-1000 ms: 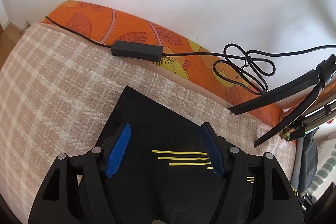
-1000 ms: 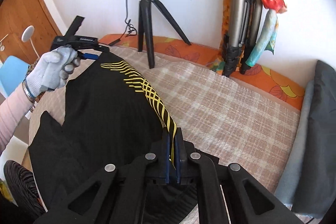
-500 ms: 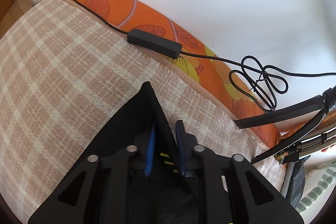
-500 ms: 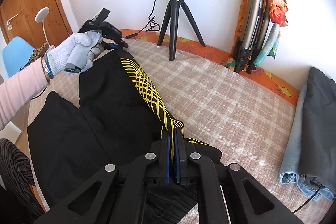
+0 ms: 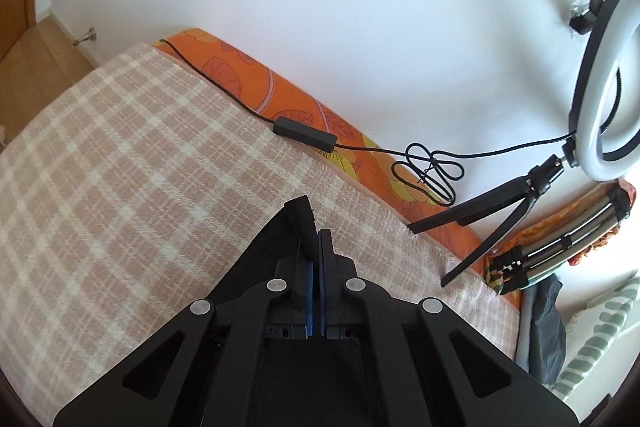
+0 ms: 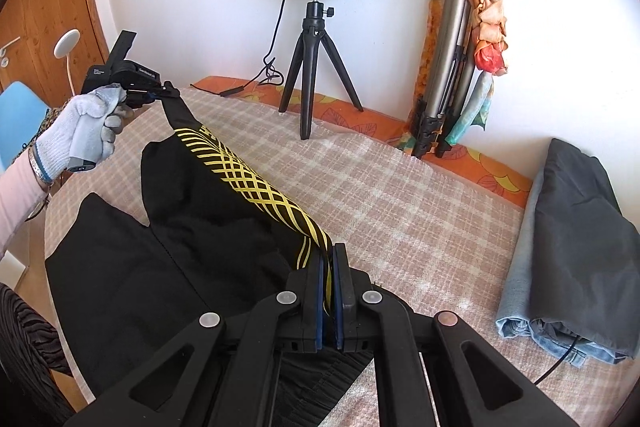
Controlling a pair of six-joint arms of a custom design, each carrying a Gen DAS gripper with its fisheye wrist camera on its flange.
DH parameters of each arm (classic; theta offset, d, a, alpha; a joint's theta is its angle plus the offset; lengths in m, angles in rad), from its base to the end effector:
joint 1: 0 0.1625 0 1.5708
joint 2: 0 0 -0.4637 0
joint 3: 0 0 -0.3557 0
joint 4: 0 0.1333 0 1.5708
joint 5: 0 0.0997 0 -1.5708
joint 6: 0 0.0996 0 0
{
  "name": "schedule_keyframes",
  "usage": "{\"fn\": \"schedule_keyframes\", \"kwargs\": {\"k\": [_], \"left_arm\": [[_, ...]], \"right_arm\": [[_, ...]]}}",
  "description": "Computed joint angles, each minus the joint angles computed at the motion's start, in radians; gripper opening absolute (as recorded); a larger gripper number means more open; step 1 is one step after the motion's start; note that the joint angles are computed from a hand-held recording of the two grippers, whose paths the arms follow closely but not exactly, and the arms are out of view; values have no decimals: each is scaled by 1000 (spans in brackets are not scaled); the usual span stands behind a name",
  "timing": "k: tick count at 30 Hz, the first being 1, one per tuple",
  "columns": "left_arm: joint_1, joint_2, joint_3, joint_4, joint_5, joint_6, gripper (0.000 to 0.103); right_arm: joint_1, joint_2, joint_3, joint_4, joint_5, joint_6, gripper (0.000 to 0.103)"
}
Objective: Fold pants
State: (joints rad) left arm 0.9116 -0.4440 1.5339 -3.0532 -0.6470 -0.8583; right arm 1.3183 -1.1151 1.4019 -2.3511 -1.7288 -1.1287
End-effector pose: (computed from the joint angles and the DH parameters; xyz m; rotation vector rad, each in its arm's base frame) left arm -0.2595 -0.6824 0.0290 -0.4864 2.4219 -1.1966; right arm -0.0559 -0.6875 0.4389 1.0893 -2.4514 0.3855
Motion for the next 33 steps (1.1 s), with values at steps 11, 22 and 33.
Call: {"fn": "schedule_keyframes", "kwargs": {"k": [11,22,33], "left_arm": [[-173,-153,372,-32,109,-194,0],[-369,-199,667,117,107,-614,0],[-460,-106,804,94,-31,-865,0]], "right_arm": [[11,-181,207,-15,-23,-91,2],[-36,-300,388,-28,-131,-236,2],[-92,-345,523,-96,-248,-393,1]]}}
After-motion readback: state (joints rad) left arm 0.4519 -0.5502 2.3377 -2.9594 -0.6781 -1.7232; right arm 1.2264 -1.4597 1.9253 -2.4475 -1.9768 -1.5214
